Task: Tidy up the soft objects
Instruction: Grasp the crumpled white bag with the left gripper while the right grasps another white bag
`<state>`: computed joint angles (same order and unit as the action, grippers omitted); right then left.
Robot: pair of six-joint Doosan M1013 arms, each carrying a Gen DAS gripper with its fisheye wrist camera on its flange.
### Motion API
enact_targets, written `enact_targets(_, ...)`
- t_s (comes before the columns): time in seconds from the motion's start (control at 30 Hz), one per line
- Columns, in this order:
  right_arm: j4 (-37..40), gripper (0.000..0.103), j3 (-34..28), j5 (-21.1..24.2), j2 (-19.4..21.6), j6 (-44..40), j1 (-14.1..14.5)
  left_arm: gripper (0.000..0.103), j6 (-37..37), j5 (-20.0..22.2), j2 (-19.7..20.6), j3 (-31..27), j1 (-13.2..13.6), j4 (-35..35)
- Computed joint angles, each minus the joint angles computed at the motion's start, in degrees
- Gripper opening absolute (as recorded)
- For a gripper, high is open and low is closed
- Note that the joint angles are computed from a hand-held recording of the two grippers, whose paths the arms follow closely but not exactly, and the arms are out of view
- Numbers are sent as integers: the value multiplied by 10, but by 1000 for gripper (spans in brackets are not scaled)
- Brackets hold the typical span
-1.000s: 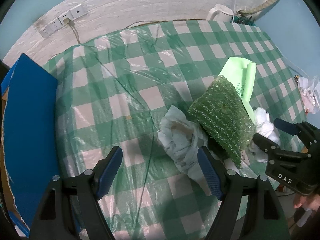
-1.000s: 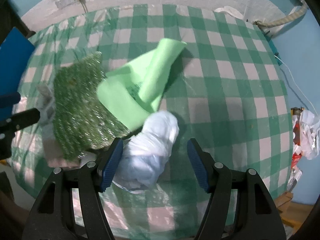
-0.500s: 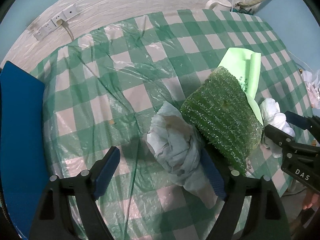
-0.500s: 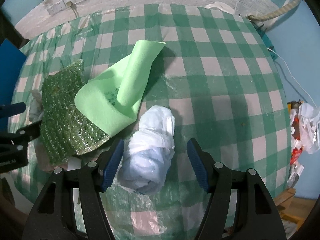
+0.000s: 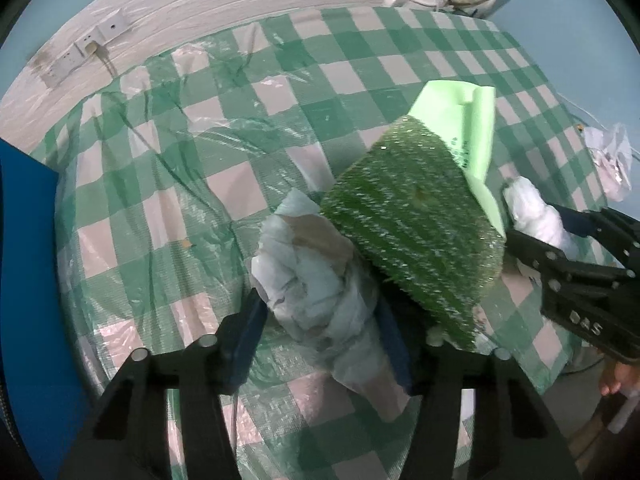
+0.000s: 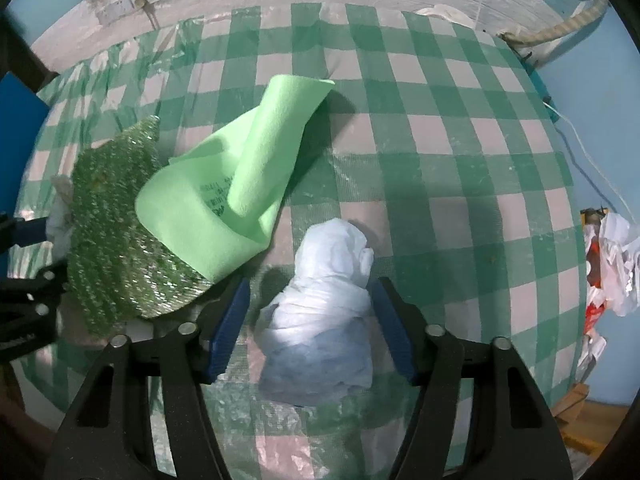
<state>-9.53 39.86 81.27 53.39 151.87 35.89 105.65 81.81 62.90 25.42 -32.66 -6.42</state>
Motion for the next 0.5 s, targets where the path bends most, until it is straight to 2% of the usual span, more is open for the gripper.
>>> enact_targets(0.03, 4, 48, -4, 7, 3, -5, 0, 53, 4, -6, -4, 7, 0, 2)
enact_targets(0.17, 2, 43, -7, 17, 4, -17, 1, 49, 20, -29, -21, 40, 0, 2)
enact_targets(0.3, -9, 41, -12, 18, 3, -14, 5, 46, 27, -34, -33, 59, 3, -4)
enact_targets(0.5, -19, 40, -24, 16, 1, -13, 8, 44, 29, -31, -28, 48, 13, -4)
